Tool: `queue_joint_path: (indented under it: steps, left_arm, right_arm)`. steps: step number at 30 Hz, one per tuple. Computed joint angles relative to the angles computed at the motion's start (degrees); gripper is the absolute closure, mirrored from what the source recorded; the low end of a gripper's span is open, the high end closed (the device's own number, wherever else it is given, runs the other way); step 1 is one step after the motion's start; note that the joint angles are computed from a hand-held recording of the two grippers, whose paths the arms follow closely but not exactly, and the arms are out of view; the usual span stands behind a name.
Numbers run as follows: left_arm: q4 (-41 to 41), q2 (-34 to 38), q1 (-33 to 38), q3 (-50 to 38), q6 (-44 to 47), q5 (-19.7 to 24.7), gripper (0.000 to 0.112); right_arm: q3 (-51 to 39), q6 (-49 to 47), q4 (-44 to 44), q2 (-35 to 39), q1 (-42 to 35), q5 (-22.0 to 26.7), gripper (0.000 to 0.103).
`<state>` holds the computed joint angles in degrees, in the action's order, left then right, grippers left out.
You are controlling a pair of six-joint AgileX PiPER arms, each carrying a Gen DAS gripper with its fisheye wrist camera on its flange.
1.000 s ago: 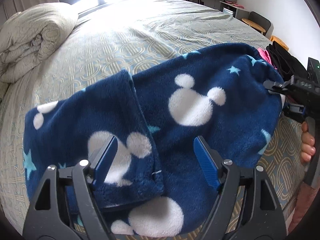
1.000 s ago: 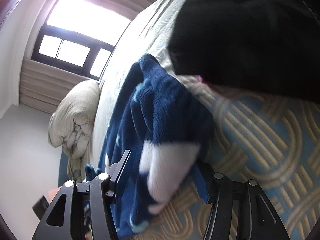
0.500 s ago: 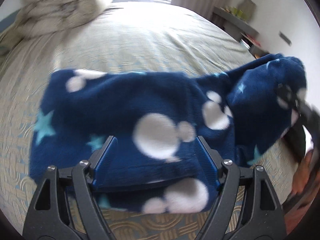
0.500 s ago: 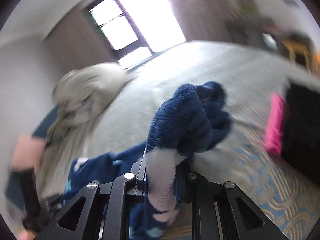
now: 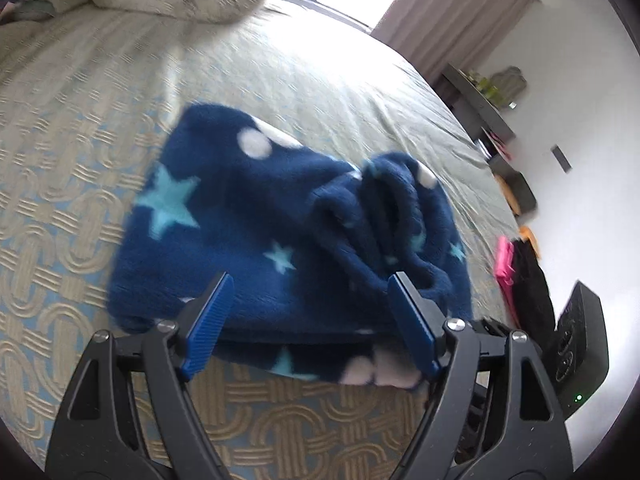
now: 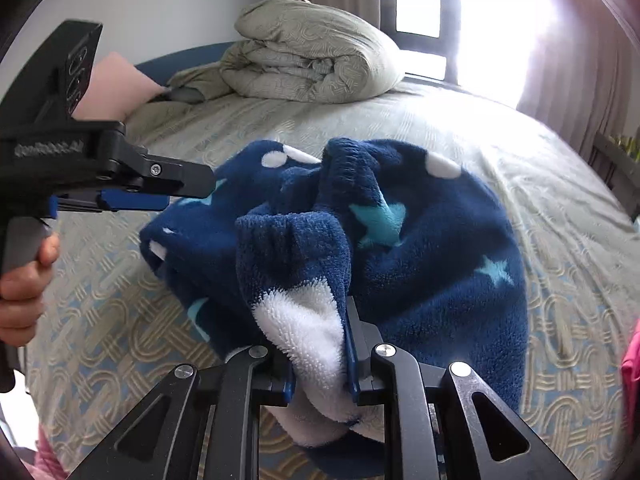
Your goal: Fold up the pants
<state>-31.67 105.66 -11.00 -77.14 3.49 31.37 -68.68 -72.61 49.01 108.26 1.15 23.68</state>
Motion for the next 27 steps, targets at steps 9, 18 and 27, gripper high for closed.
queue_joint_path:
  steps: [9, 18, 27]
  left_arm:
    - [-3.8, 3.1, -2.3, -2.4, 2.9, 2.0, 0.033]
    - [-10.9, 5.1, -1.3, -3.8, 5.9, 3.6, 0.032]
    - [-2.6, 12.2, -5.7, -14.8, -1.2, 8.6, 0.032]
  right_arm:
    - [2.7, -5.7, 3.1, -3.3, -6.0, 12.1, 0.049]
    - [-2.2, -4.0, 6.8, -1.7, -18.8, 30.2, 0.044]
    - [-8.2, 8.1, 6.6, 3.7, -24.9, 30.5, 0.041]
